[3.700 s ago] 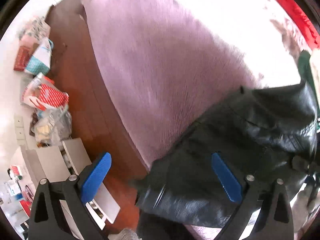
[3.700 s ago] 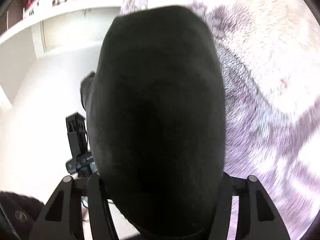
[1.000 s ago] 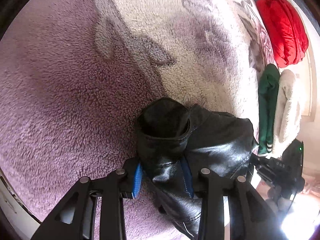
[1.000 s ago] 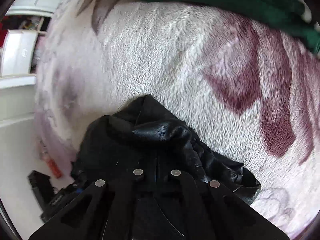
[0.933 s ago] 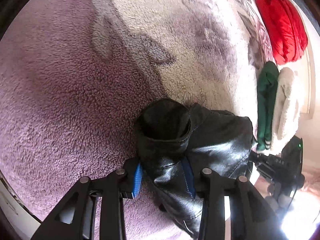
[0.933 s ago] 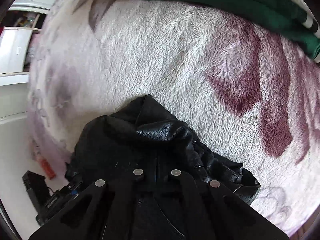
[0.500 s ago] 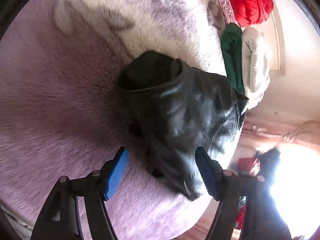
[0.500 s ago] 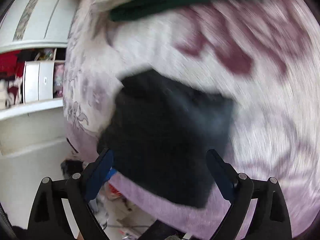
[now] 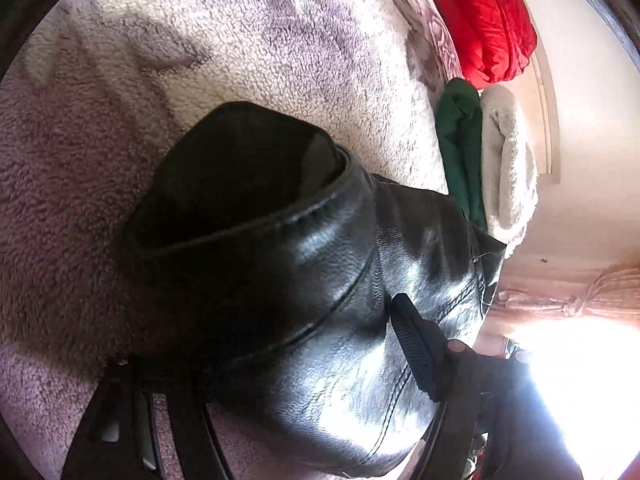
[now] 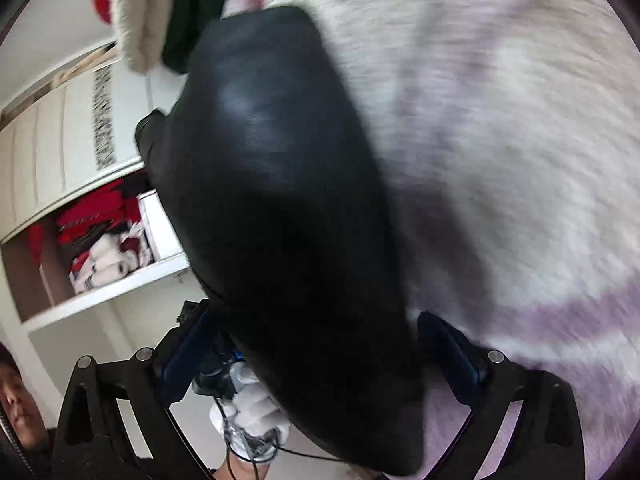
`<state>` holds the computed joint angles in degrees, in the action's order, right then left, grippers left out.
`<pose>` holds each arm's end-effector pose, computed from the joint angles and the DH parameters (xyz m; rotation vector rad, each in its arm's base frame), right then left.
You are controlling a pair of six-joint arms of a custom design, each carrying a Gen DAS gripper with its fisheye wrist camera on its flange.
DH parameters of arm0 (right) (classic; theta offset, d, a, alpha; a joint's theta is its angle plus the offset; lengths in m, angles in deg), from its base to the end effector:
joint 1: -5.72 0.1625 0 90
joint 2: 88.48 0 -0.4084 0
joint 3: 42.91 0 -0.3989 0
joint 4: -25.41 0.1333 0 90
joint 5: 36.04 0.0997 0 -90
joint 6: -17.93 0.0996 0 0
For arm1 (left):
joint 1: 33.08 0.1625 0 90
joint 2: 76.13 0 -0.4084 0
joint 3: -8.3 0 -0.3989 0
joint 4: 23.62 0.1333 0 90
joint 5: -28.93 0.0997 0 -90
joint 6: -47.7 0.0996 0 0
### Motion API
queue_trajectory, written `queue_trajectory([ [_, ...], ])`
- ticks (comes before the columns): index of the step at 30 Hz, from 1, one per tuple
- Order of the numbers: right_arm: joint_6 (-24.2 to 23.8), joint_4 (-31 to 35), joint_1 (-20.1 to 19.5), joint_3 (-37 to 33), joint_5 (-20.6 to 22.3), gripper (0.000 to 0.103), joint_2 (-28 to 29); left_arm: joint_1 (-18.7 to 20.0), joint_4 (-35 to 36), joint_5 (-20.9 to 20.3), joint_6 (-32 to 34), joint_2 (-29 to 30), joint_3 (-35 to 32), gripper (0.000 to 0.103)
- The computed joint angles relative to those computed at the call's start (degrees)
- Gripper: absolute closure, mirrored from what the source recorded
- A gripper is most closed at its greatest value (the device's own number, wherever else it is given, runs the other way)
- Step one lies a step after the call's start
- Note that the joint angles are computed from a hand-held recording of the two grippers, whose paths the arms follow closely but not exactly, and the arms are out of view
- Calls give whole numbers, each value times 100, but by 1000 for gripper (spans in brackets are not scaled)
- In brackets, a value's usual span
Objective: Fold large clothes
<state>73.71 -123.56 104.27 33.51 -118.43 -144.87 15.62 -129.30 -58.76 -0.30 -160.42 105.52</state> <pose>0.2549 -0.7104 0.3519 0.9810 2.3958 -0.6829 -0.2491 -0.4916 0.3850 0.1847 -3.1296 0.0980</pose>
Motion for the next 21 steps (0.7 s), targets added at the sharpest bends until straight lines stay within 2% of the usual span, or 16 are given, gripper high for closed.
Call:
queue_trajectory([
  [4,-171,130,65,-706,-128,3,558,-29,-173,157,-75,10,9,36],
  [6,-205,-230,124,-759,-182,32,686,-31,-207,239,-95,-13,-27,36],
  [9,-280,-219,230,-1036,-204,41,865,-46,-268,301,-133,73,-168,36],
  [11,-249,-205,282,-1184,-205,45,936,-76,-252,345,-91,144,-316,36],
  [16,-218,-78,441,-2048,-93,50,1385,-197,-148,452,58,337,-734,36],
  [21,-355,528,552,-3326,-19,52,1914,-296,-56,469,131,612,-1213,36],
])
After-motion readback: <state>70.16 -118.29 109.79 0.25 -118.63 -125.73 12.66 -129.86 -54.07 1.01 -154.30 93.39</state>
